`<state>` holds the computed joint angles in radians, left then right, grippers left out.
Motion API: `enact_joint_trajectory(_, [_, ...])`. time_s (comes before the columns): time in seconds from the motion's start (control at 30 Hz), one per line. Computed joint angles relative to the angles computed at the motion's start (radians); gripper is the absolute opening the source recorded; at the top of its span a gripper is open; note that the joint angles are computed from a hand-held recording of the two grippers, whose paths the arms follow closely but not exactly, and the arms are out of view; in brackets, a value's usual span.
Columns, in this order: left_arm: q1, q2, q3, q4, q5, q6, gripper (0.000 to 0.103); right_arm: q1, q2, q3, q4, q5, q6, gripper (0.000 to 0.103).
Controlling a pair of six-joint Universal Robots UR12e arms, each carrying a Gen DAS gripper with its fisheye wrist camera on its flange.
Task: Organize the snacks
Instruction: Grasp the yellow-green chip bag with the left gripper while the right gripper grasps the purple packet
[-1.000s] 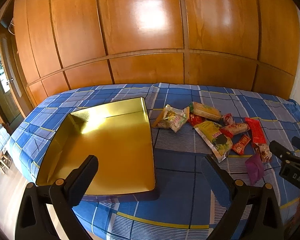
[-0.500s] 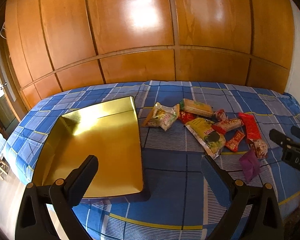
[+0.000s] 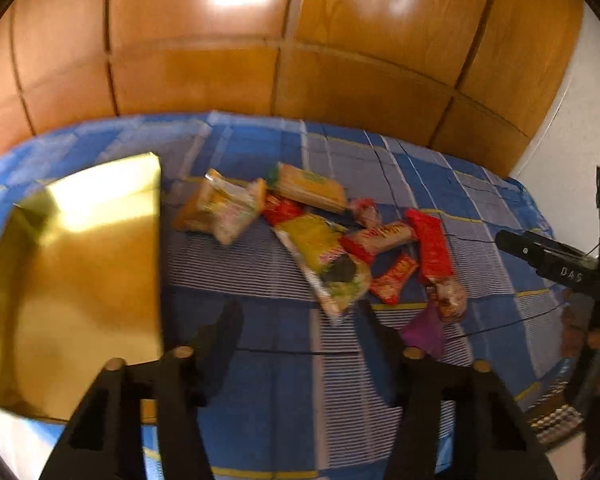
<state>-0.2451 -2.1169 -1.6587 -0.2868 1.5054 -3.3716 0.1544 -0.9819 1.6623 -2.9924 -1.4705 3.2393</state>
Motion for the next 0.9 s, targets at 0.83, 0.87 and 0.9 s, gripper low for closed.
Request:
enact_joint_trajectory(0.83, [-0.014,-0.207,0.301,-0.279,-0.028,-0.102,0.027,-0.016,0.028,-0.015,-0.001,0.105,-0.024,0.071])
enact_joint_trajectory(0.87, [-0.014,-0.199,0.285,-0.260,-0.028,-0.090,0.024,-0.017,0.028,-0.015,0.000,0.103,-0.020,0.065])
enact_joint_trajectory(0.9, [-0.011,-0.187,0.262,-0.239,-0.036,-0.081,0.024,-0.018,0.028,-0.015,0.002,0.104,-0.013,0.058])
